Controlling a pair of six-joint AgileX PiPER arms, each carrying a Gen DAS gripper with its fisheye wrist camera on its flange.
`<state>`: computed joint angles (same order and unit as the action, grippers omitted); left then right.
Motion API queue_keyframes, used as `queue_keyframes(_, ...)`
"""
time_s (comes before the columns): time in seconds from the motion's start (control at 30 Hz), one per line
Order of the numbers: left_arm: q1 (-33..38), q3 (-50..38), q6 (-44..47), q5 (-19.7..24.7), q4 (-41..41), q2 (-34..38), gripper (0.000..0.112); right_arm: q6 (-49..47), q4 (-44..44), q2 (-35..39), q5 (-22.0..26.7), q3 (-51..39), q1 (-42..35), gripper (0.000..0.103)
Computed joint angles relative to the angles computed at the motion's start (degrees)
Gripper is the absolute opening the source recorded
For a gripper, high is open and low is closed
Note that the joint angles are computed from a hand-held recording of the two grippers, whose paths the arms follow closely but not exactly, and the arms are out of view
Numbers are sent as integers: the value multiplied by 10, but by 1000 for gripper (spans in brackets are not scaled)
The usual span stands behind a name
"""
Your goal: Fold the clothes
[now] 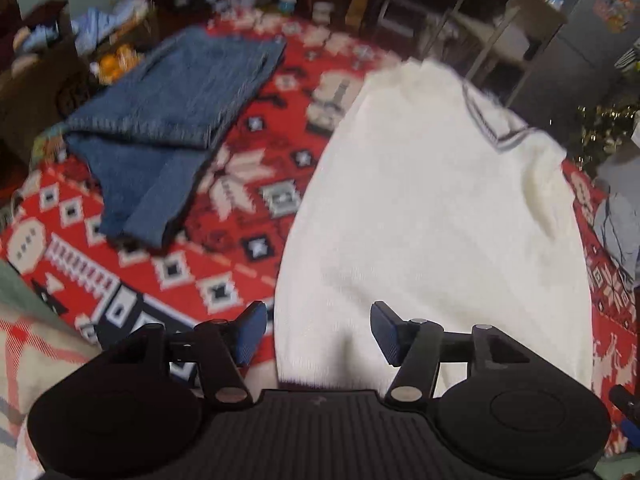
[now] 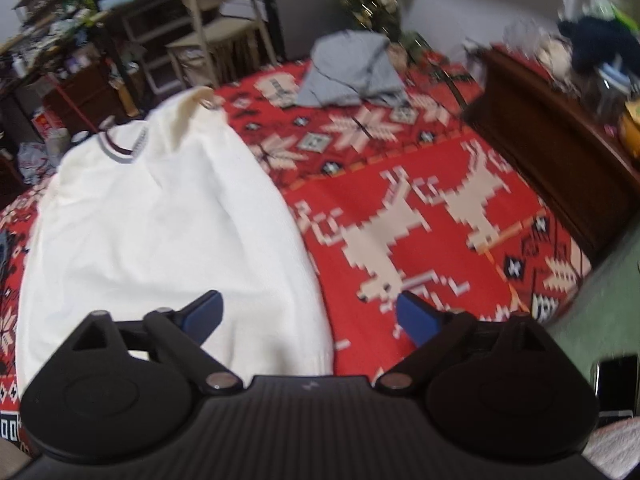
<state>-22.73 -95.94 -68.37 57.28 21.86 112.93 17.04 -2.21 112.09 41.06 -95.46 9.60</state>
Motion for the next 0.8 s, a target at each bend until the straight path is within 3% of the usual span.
queue_keyframes(0.17,-5,-46,31,-2,25,34,58,19,-61,-6,-36,16,30,100)
queue_keyframes(0.27,-5,-83,48,-11,71,67,65,22,-83,15,-50,-4,39,101)
queue_keyframes(0.37,7,-113,70,-47,105,99,67,37,-113,47,-73,-35,44,102)
queue_keyframes(0.47,39,-159,99,-64,76,137,67,-48,-41,98,-71,-105,33,102)
queue_keyframes(0.63,88,-167,27,-126,100,166,67,-78,-18,189,-88,-232,26,102)
queue_keyframes(0.73,104,-223,29,-102,134,206,67,-209,132,240,-118,-294,2,102)
queue_keyframes(0.8,113,-275,51,-82,144,240,67,-234,173,290,-94,-374,-7,102)
